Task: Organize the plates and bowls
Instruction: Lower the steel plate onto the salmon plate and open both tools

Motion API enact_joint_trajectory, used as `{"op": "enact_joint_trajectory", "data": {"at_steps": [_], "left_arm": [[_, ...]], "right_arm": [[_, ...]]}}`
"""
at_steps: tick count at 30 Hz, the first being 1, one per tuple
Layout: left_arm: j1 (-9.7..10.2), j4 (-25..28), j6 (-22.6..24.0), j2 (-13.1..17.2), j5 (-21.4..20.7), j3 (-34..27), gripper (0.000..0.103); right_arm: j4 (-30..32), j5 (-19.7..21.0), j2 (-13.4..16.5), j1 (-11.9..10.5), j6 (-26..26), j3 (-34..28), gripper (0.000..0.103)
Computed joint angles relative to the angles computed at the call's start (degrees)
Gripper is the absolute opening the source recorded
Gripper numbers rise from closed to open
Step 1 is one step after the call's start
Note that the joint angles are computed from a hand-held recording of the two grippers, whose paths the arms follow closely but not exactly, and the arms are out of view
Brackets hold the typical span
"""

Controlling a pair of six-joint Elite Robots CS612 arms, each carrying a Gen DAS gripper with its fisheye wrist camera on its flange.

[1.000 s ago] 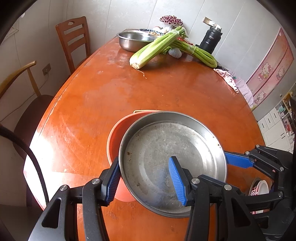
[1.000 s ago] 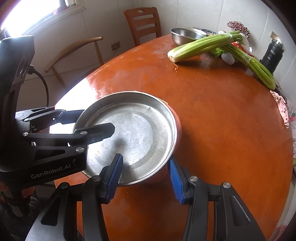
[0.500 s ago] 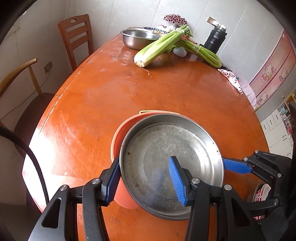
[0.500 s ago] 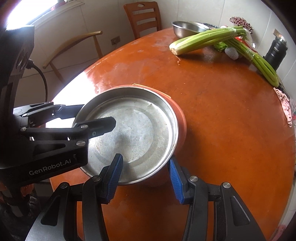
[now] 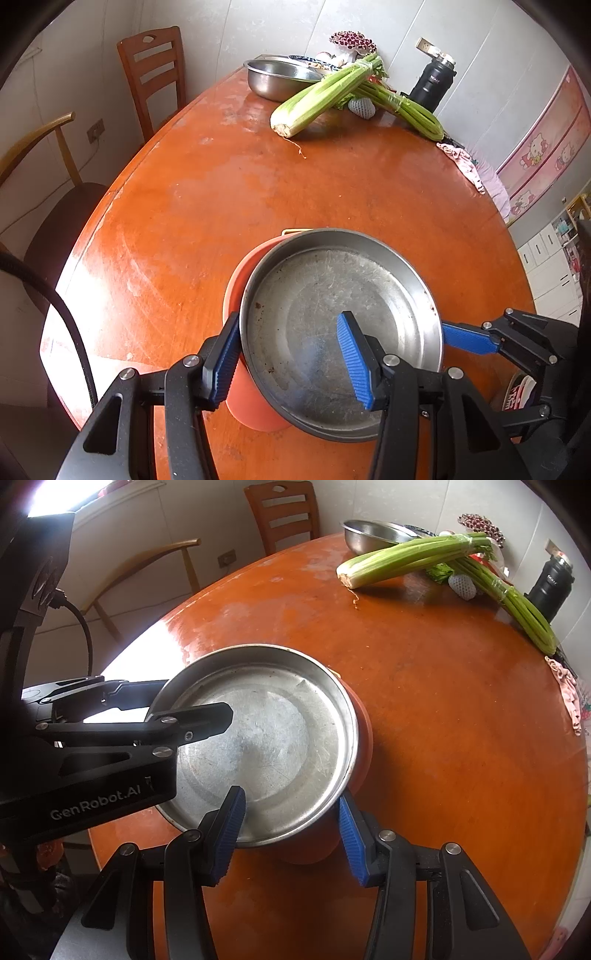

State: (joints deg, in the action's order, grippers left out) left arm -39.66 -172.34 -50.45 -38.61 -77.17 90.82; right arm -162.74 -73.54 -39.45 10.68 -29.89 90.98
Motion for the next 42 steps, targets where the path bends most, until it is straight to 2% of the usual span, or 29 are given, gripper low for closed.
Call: {"op": "enact_joint_trajectory", "data": {"at_steps": [10, 14, 22, 29, 36, 39, 42], "left_arm": [[-0.27, -1.7, -0.5, -1.1, 2.2, 1.8, 0.052], [-0.28, -3.2, -2.1, -1.7, 3.0, 3.1, 0.055], [0.77, -4.5, -3.7, -0.5, -0.9, 3.0, 0.056], [0.71, -2.3, -2.7, 0.7, -2.7, 1.0, 0.057], [0.09, 2.2, -1.8, 0.8, 0.0, -0.5, 0.057], [-0.12, 3.7, -1.5, 1.0, 0.5, -1.3, 0.057], [-0.26, 4.8, -1.0, 1.2, 0.7, -2.1, 0.058]], "right_arm": [[-0.3, -0.5, 0.0, -0.1, 0.4, -0.1, 0.054], [-1.7, -0.3, -0.3, -0.4, 0.6, 0.5, 0.055], [-4.0, 0.7, -1.4, -1.2, 1.1, 2.1, 0.055], [-5.8, 1.1, -2.2, -1.8, 1.2, 3.6, 0.056], [-5.1, 0.9, -1.9, -1.8, 0.7, 3.5, 0.056], [-4.8, 0.4, -1.6, -1.7, 1.3, 3.2, 0.061], [-3.9, 0.9, -1.5, -1.8, 1.6, 2.9, 0.061]]}}
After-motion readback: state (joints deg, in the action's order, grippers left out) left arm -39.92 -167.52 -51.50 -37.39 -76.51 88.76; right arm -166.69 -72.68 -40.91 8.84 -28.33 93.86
